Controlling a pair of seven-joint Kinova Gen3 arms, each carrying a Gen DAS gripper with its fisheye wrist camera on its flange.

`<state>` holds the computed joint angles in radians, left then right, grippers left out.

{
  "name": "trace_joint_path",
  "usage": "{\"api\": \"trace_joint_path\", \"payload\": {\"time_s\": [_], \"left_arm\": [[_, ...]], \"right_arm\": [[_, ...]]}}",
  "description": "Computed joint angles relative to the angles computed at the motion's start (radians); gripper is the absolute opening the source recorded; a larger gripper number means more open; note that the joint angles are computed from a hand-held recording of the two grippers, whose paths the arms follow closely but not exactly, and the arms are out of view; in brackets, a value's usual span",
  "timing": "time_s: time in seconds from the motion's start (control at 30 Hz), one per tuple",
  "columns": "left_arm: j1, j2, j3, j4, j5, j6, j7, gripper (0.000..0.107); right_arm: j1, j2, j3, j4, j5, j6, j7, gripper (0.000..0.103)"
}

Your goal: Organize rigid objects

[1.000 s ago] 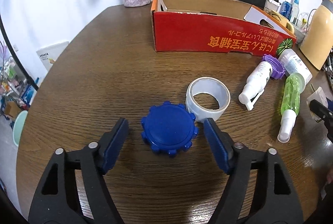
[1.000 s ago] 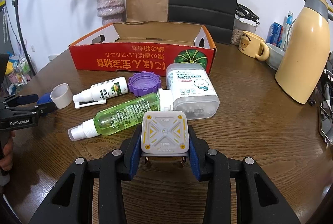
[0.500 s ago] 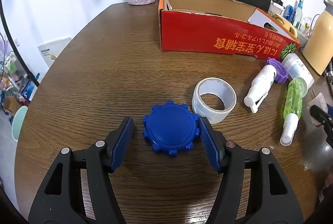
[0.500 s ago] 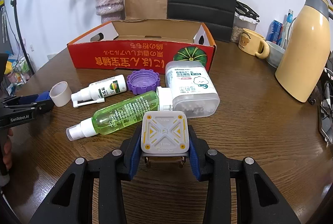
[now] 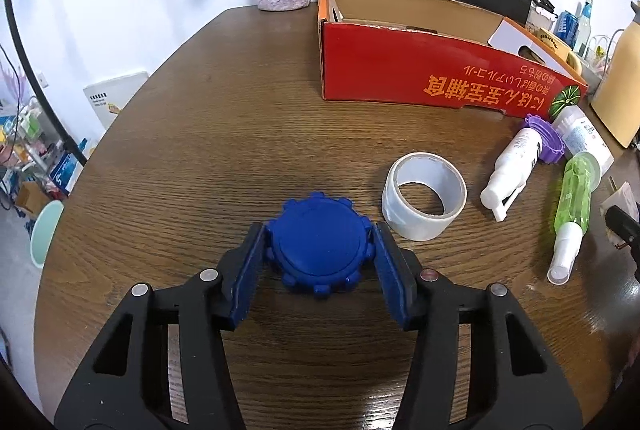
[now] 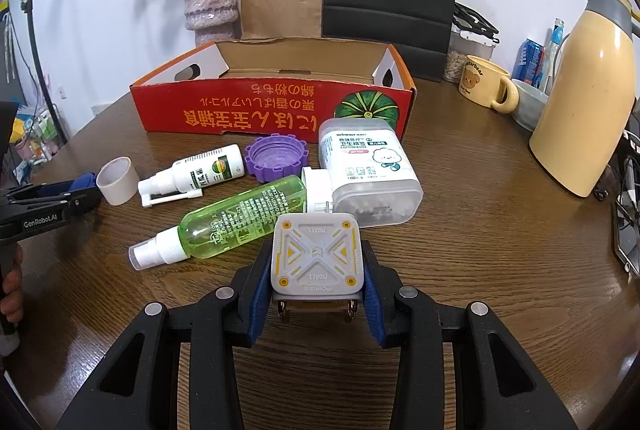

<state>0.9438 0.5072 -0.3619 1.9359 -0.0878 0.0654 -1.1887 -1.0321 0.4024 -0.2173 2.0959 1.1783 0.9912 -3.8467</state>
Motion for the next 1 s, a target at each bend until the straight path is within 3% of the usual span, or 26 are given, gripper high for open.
{"api": "trace_joint_path", "payload": {"time_s": [0.1,0.3,0.6,1.0], "left_arm": [[-0.012,-0.005,0.014,0.0,0.0,0.007,-0.003,0.049],[0.098,-0.023,-0.103,0.047,0.028,-0.055,0.012,0.049],[0.164,-0.068,-0.15,0.076,0.138,-0.102,-0.089,0.049],[0.258,-0.094,-0.211,0.031,0.252,-0.101,-0.202,0.049]], "right_arm": [[-0.004,0.0,-0.001,-0.001,0.0,0.007,-0.002,0.044],[-0.02,0.003,-0.003,-0.001,0.012,0.034,-0.018,0.044],[-0.038,0.001,-0.013,-0.018,0.027,0.077,0.003,0.044],[-0.028,-0.024,-0.019,-0.05,0.069,0.114,0.05,0.044]]}}
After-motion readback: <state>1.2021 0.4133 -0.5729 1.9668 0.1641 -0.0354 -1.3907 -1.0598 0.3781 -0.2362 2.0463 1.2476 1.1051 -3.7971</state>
